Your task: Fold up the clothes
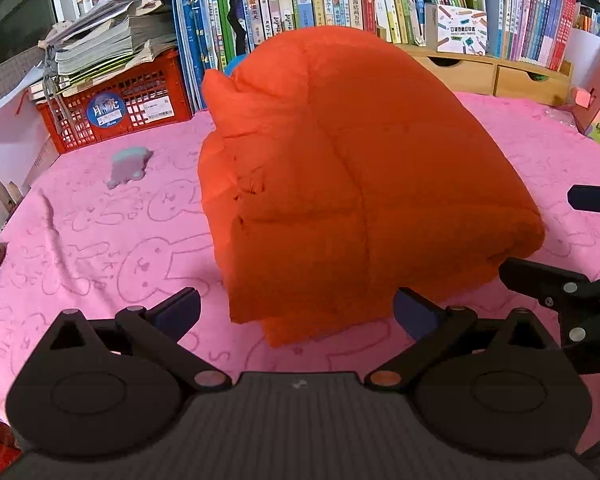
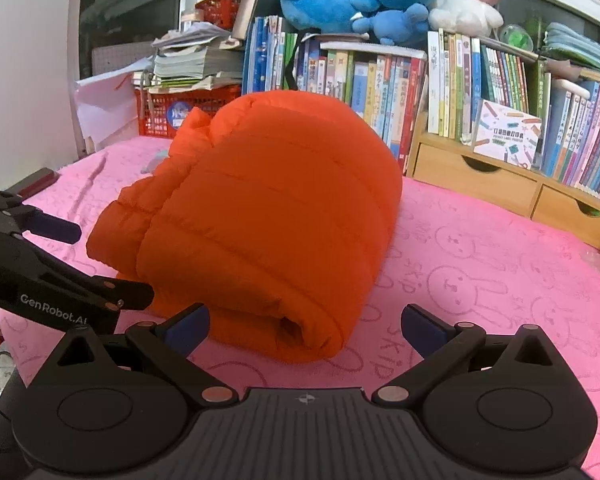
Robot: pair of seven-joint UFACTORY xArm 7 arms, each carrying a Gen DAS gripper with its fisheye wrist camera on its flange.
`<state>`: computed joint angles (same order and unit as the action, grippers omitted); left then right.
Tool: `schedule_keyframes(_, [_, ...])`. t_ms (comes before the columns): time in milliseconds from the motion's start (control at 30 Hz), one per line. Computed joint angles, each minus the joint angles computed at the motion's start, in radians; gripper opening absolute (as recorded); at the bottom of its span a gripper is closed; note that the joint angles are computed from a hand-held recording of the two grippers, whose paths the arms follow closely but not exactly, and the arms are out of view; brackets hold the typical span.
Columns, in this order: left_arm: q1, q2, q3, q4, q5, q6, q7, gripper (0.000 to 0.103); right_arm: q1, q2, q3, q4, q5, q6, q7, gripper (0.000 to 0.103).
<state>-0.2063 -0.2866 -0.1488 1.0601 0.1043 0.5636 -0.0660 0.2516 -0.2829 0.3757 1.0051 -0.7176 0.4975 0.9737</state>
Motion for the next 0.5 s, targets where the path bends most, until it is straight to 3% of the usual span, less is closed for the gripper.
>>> schedule_keyframes(500, [-0.002, 0.009, -0.002, 0.016, -0.004, 0.035, -0.018, 0.103, 0.004, 0.014, -0.010, -0.009, 0.000, -0.008, 0.023, 0.103])
